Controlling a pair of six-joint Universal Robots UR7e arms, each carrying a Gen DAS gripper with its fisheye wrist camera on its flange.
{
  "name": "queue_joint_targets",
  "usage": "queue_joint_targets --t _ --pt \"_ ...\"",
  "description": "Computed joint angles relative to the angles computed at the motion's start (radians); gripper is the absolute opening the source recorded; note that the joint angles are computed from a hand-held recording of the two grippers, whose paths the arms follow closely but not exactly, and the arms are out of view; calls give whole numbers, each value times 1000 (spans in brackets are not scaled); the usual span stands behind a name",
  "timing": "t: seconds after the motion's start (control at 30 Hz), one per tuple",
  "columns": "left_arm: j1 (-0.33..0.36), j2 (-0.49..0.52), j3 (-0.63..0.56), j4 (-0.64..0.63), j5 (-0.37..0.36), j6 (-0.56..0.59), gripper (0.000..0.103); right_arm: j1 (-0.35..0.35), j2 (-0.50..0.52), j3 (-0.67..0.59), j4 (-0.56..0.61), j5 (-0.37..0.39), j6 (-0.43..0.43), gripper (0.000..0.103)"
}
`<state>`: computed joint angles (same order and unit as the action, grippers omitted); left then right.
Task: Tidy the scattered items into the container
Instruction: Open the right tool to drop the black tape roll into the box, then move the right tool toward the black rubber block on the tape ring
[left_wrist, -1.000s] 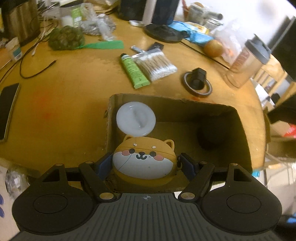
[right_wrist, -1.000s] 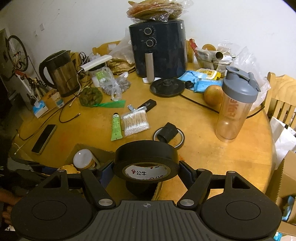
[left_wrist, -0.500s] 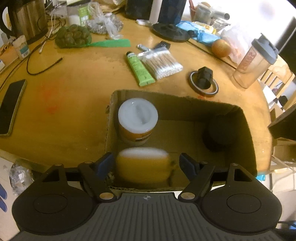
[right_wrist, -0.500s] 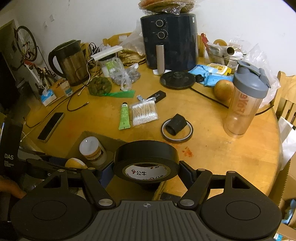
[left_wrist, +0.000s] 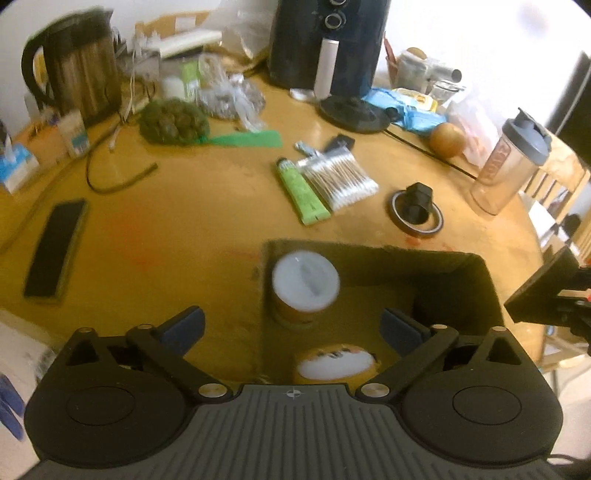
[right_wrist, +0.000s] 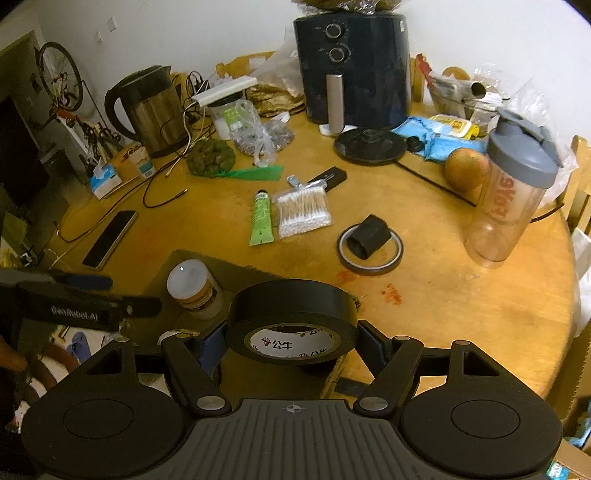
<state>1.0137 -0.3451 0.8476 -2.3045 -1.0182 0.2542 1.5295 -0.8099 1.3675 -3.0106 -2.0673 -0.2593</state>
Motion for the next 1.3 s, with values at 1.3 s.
queue_joint_targets --t 1.3 --pt "15 193 -411 158 -47 283 103 22 108 -140 8 -74 113 103"
